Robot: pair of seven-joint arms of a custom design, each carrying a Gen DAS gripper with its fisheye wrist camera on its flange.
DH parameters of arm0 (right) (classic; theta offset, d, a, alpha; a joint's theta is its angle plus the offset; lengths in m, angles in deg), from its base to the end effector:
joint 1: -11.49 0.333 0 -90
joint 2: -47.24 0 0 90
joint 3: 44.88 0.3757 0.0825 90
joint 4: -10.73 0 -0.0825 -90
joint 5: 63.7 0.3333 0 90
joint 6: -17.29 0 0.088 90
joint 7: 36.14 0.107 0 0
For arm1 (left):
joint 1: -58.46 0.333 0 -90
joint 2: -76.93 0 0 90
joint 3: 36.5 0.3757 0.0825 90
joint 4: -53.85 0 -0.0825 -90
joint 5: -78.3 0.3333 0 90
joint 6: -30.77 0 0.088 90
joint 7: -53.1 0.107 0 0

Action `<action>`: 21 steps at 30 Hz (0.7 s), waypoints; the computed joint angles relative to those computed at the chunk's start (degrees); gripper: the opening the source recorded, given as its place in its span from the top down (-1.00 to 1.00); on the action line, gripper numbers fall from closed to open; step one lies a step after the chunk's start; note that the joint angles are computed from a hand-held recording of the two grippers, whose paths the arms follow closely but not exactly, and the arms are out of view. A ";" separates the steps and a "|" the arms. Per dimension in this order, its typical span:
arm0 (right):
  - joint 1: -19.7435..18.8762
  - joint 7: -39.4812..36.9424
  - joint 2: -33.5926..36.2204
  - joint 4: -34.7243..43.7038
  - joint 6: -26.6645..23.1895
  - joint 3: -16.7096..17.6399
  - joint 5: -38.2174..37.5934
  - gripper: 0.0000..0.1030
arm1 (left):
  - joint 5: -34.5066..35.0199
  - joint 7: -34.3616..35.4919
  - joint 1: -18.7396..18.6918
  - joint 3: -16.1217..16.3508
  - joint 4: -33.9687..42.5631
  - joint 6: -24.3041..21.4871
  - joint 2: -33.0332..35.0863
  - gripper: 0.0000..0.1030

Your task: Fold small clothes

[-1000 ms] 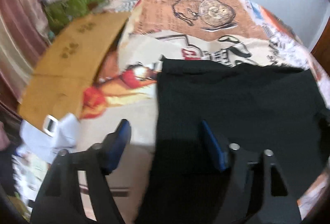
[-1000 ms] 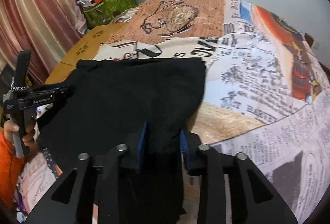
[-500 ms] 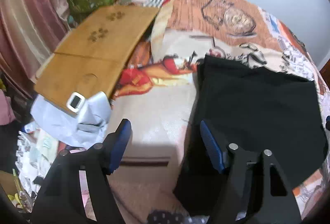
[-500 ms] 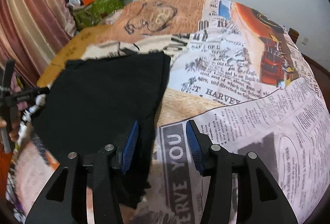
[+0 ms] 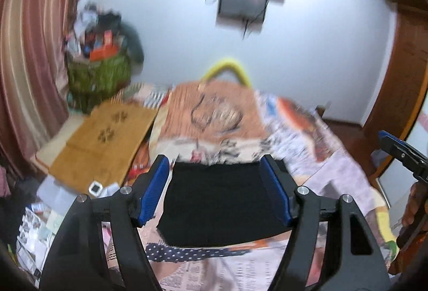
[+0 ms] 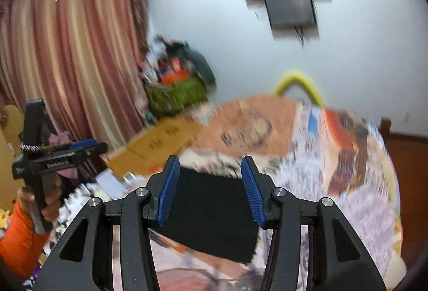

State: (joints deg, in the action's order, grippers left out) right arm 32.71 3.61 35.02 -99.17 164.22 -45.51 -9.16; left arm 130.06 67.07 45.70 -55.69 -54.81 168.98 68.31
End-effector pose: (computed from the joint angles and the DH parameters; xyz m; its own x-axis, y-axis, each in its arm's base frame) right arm 0.4541 0.1563 0.7453 0.6858 -0.6986 -0.2039 -0.4383 -0.1728 -0.8821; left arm 0.4234 -0.2785 0.7080 0.2000 -0.9746 0.1004 -0.4899 -0.1882 -0.8512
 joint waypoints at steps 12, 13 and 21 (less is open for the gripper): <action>8.41 -11.60 -15.00 -9.54 12.45 -0.23 10.65 0.14 | 16.48 -11.06 -5.20 -12.78 3.15 -17.55 -4.61 -0.43; 9.13 -11.81 -15.44 -10.23 13.90 -0.12 10.49 0.14 | 17.75 -11.67 -5.92 -13.95 3.50 -19.76 -4.31 -0.45; 12.87 -7.10 -17.62 -14.35 20.42 -0.31 6.30 -0.34 | 21.21 -16.18 -11.66 -14.97 3.07 -25.78 -4.17 -0.88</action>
State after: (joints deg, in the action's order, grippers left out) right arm 45.59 -3.48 17.39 -113.52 184.64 -45.82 -2.86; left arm 151.27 50.89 34.04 -70.66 -51.74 143.20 64.14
